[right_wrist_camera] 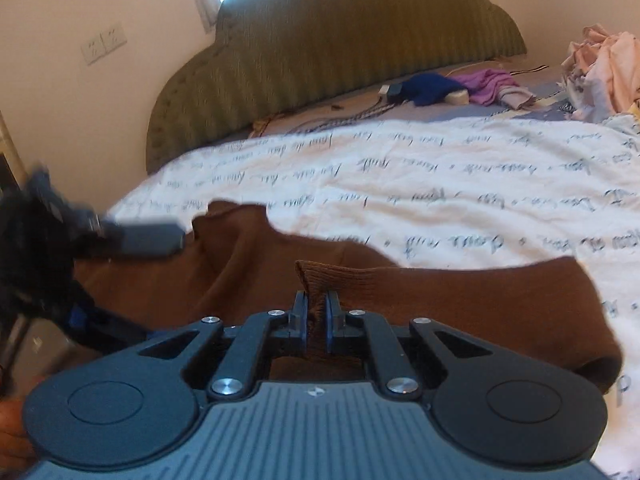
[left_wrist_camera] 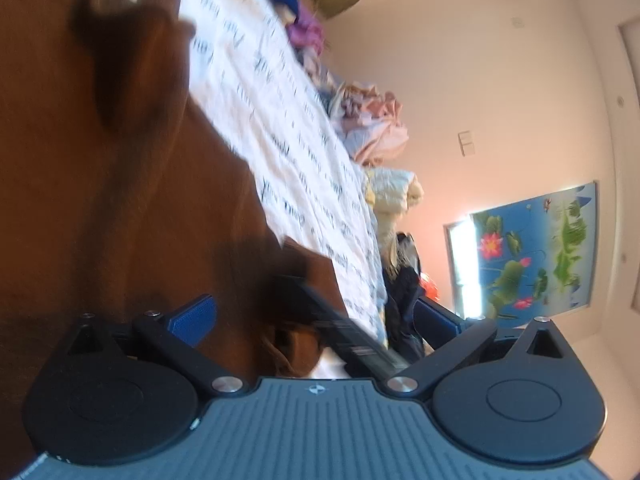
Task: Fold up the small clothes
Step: 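Carry the held sleeve across the sweater body and open the right gripper, then grasp the other sleeve cuff with the left gripper, fold it across, release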
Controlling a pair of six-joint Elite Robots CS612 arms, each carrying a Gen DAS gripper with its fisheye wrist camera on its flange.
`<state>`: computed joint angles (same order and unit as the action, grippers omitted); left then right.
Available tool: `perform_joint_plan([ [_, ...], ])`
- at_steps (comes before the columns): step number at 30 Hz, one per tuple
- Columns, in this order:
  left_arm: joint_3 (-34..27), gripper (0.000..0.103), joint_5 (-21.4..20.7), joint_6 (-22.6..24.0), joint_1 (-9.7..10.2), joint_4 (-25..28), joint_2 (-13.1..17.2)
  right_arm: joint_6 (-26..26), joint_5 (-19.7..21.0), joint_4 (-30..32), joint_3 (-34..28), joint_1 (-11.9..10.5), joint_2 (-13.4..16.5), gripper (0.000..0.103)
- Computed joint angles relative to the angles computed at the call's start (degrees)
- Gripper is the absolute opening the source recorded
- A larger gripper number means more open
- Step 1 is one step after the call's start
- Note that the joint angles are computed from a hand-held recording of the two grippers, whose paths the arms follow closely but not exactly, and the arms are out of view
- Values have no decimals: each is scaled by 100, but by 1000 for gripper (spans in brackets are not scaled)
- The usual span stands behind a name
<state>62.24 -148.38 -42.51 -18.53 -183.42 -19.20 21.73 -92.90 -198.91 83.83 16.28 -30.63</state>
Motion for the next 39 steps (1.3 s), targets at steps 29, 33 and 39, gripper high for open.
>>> perform_joint_plan([
  [29, 137, 3, 1971, 1847, -500, 2003, -433, 1, -1490, -993, 1645, -172, -697, 103],
  [33, 503, 3, 2221, 2201, -388, 1222, -673, 340, -1097, -979, 1627, -348, -732, 103],
  [39, 913, 3, 2279, 2538, -8, 880, -1043, 1099, -512, -1340, 1683, -508, -756, 103],
])
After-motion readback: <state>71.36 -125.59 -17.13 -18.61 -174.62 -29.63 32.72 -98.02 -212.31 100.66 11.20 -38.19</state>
